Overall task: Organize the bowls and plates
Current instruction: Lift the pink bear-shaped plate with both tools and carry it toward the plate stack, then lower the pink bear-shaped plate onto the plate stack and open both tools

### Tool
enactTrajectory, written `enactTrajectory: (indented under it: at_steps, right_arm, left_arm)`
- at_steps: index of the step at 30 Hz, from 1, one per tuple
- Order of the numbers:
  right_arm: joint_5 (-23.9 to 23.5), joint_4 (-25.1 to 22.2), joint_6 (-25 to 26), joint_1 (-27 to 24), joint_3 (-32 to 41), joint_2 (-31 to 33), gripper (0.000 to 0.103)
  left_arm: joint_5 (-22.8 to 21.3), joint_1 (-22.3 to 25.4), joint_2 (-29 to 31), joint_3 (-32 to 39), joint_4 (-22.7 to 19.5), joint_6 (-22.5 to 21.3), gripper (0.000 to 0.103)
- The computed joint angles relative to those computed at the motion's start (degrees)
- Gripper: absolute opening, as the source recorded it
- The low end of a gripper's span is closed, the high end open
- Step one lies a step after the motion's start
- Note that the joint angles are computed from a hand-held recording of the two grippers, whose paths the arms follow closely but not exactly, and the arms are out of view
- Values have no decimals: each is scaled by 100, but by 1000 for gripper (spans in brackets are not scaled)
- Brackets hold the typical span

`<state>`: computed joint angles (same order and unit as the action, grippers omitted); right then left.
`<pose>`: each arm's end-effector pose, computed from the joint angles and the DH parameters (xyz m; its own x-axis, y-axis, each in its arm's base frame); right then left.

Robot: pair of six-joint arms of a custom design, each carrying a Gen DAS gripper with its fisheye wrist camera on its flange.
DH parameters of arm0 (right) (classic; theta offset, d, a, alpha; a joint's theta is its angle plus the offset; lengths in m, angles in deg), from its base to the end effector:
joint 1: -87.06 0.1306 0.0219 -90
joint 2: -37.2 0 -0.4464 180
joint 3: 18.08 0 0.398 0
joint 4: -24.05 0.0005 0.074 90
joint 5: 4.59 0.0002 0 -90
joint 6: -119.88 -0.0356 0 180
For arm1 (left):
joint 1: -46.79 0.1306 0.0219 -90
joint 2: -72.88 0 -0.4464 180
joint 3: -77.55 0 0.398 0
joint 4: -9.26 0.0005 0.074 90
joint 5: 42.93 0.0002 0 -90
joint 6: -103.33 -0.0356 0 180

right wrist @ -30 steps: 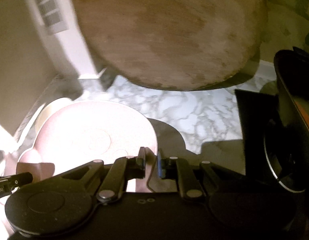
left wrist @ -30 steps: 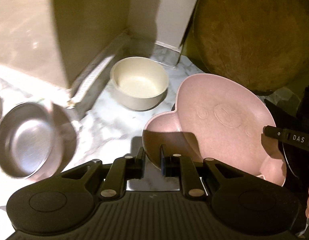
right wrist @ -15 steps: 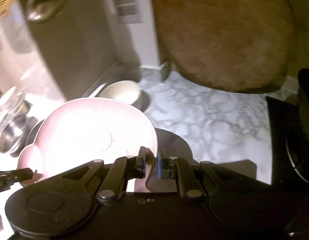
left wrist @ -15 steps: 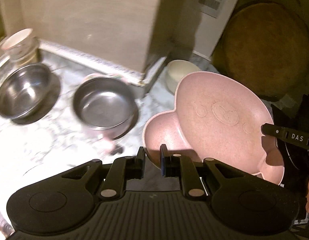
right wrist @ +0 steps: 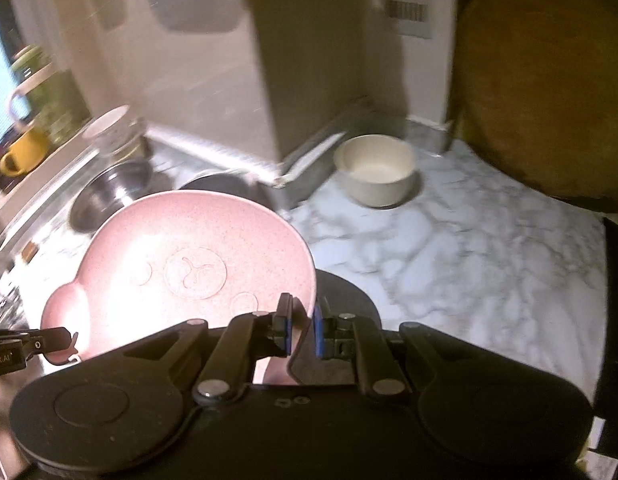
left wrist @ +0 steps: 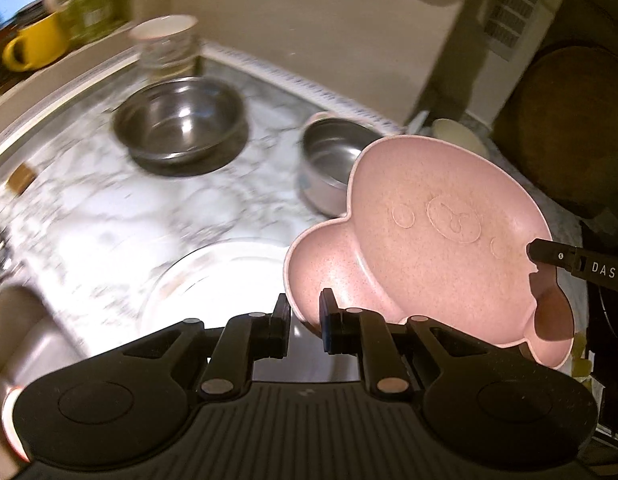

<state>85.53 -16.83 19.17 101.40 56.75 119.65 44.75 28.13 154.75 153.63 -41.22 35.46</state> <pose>0.4169 0.1060 0.4381 -0.7588 -0.0022 -0.6514 -0.1072 0.9868 0.1216 0.3939 -0.1320 0.4411 -0.8423 -0.1128 -0.5271 -0.0204 0.9838 -0.1780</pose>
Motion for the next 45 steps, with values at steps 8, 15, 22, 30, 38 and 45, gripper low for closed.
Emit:
enactTrajectory:
  at_steps: [8,15,22,30,38,45]
  right_arm:
    - [11,-28,31,635,54,204,11]
    - [-20,-16,117,1024,109,426,11]
    - [-64,-7,154,1296,157,708,11]
    - [-55,-42,205,1384,178,917,12]
    - [-33,-52,343,1398,182,1028,13]
    - [91,-77,541,1470,211,1071,15]
  left_arm:
    - [-121,419,-464,-465,-227,91,13]
    - [-157,759,-742,-857,-382,102,14]
    - [-189,1039,-818,-1096,-445,95,14]
    - [-163,1110,-755,-1256,-409,118,14]
    - [-41,1171,-670,-1316,-418,92,14]
    - [16,1237,-622,-1295,-449,3,14]
